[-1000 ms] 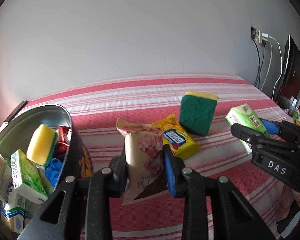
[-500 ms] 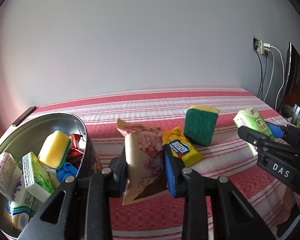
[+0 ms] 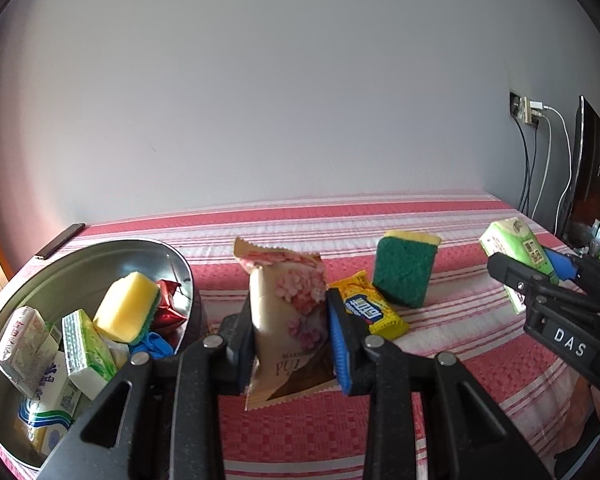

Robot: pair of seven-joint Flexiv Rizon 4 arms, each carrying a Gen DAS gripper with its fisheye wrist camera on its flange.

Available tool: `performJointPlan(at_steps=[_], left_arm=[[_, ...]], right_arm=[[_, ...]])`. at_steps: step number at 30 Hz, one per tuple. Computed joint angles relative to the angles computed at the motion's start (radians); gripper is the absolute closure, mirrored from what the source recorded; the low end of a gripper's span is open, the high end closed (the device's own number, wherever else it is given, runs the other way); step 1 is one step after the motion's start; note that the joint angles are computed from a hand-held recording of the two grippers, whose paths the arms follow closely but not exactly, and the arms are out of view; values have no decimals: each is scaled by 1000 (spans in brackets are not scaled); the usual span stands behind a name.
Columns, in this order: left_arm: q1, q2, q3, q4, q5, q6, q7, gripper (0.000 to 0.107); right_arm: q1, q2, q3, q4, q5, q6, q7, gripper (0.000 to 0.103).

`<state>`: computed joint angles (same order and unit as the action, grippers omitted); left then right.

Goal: Organize objects
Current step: 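Lift and carry the green tissue pack and pink floral pack over the silver tin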

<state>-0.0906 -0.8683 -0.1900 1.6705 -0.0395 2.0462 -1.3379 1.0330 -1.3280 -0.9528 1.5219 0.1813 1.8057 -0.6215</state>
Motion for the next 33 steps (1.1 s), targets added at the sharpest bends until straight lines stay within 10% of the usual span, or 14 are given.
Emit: performJointPlan(at_steps=[33], left_arm=[[-5, -13, 24, 24, 33, 173, -54, 76]], right_arm=[[130, -195, -213, 50, 190, 63, 90, 51]])
